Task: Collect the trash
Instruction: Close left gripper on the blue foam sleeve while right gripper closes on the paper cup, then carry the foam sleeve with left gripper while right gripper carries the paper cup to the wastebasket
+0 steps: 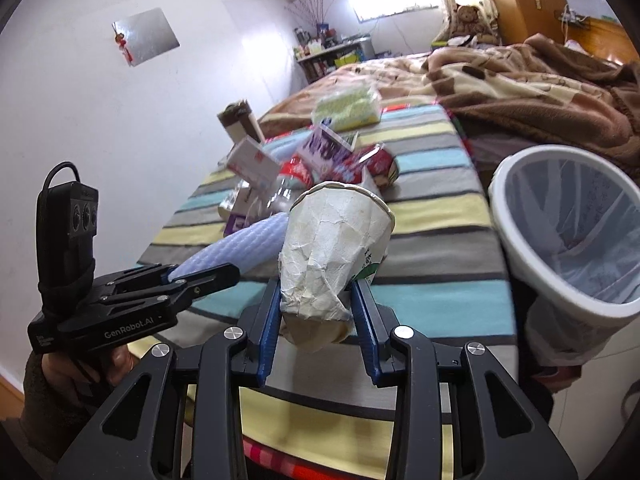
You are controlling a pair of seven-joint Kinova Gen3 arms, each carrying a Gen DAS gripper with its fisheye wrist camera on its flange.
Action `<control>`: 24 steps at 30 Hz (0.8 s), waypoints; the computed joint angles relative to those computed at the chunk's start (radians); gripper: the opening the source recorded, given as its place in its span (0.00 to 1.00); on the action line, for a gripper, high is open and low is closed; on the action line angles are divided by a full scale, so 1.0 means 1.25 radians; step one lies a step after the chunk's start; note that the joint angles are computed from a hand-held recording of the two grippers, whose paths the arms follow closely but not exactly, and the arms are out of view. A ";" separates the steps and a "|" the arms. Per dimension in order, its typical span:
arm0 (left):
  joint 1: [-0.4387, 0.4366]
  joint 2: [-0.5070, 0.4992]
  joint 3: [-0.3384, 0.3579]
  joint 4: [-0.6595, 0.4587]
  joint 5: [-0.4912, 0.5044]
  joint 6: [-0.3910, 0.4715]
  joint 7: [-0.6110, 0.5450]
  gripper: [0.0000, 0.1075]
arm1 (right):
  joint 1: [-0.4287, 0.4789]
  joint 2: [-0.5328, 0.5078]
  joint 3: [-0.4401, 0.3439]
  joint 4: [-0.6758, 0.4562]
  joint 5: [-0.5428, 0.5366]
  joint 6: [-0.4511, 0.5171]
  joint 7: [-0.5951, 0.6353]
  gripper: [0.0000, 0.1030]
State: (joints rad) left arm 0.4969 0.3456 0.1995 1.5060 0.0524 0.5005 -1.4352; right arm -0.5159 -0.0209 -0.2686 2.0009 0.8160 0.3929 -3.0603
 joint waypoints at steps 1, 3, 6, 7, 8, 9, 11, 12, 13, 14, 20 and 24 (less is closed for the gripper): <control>0.006 -0.002 -0.004 -0.003 -0.004 -0.001 0.007 0.27 | 0.001 -0.007 -0.002 0.006 0.024 0.005 -0.026 0.35; 0.028 -0.005 -0.020 -0.011 -0.026 -0.005 0.032 0.27 | 0.007 -0.018 -0.007 0.012 0.048 0.013 -0.059 0.35; 0.037 -0.002 -0.019 -0.025 -0.036 -0.006 0.051 0.27 | 0.024 -0.036 -0.021 0.027 0.091 0.021 -0.110 0.35; 0.041 0.001 -0.019 -0.034 -0.040 -0.003 0.057 0.27 | 0.028 -0.039 -0.027 0.027 0.104 0.032 -0.121 0.35; 0.054 0.005 -0.027 -0.044 -0.052 -0.001 0.069 0.27 | 0.032 -0.040 -0.035 0.026 0.122 0.049 -0.141 0.35; 0.057 0.007 -0.027 -0.049 -0.056 -0.003 0.074 0.27 | 0.034 -0.045 -0.037 0.030 0.130 0.058 -0.153 0.35; 0.056 0.013 -0.016 -0.058 -0.052 -0.010 0.073 0.27 | 0.044 -0.053 -0.036 0.035 0.138 0.061 -0.166 0.35; 0.063 0.018 -0.020 -0.069 -0.056 -0.010 0.081 0.27 | 0.049 -0.055 -0.039 0.035 0.147 0.075 -0.179 0.35; 0.075 0.023 -0.027 -0.079 -0.065 -0.009 0.092 0.27 | 0.052 -0.061 -0.041 0.039 0.150 0.087 -0.184 0.35; 0.083 0.031 -0.028 -0.094 -0.071 -0.010 0.097 0.27 | 0.055 -0.063 -0.043 0.040 0.153 0.099 -0.188 0.35; 0.114 0.086 -0.021 -0.186 -0.078 0.009 0.098 0.27 | 0.084 -0.079 -0.036 0.047 0.150 0.141 -0.186 0.35; 0.141 0.135 -0.020 -0.268 -0.079 0.032 0.092 0.27 | 0.112 -0.089 -0.024 0.061 0.149 0.157 -0.195 0.35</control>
State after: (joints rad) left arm 0.6733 0.5143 0.1745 1.1706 -0.0461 0.5402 -1.3200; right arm -0.3760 -0.1320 -0.2991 2.0768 1.0019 0.5894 -3.3047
